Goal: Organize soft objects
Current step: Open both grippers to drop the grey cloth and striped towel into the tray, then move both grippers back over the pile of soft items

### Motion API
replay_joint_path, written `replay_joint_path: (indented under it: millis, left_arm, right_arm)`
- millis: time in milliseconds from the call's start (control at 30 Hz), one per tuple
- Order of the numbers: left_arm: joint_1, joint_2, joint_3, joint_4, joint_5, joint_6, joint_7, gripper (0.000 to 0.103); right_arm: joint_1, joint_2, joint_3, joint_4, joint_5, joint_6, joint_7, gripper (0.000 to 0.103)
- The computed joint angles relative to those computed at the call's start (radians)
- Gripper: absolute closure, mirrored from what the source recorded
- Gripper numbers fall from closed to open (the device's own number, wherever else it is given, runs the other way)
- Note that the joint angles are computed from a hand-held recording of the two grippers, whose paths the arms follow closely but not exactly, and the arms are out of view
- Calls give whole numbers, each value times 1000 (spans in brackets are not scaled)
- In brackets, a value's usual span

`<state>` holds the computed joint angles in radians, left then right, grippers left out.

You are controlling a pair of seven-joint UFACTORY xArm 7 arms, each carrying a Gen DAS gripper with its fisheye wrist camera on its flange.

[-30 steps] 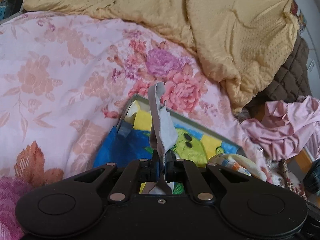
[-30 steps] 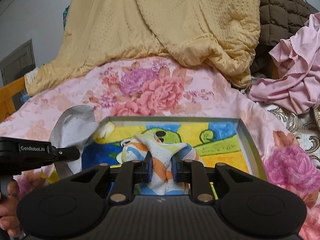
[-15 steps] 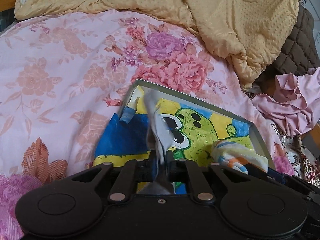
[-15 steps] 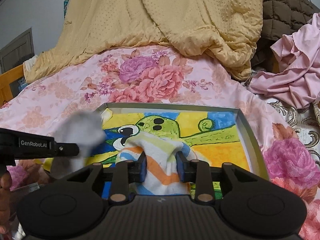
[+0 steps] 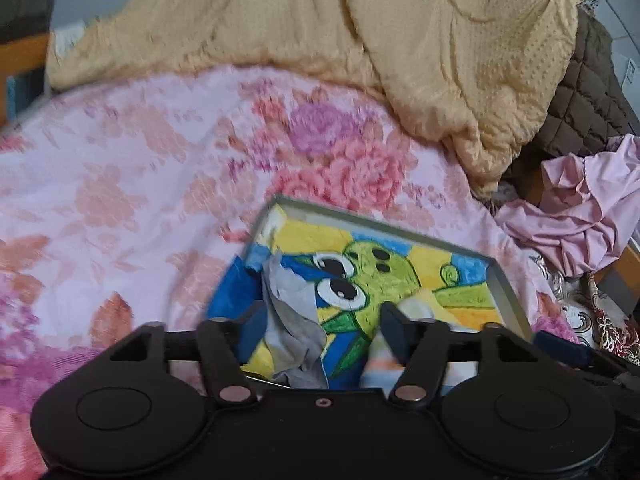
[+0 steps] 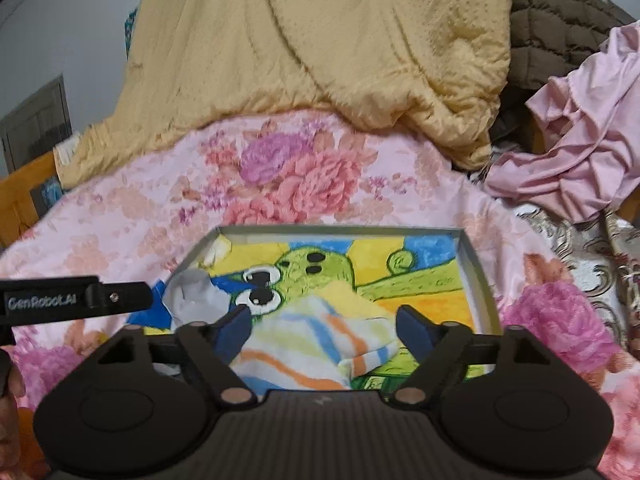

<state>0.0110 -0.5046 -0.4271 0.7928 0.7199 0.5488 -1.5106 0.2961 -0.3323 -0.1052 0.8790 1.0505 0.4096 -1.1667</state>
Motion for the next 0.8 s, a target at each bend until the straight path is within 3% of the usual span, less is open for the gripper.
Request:
replay_joint_path:
  millis: [367, 433, 800]
  left_arm:
    - [-37, -177, -106, 3, -13, 191, 6, 18]
    - [-42, -207, -126, 6, -22, 212, 11, 11]
    - [-61, -385, -264, -3, -126, 331, 0, 5]
  right_arm:
    - [4, -248, -99, -93, -25, 48, 16, 4]
    - [15, -303, -120, -119, -42, 53, 13, 4]
    - [28, -608, -222, -280, -202, 53, 73, 1]
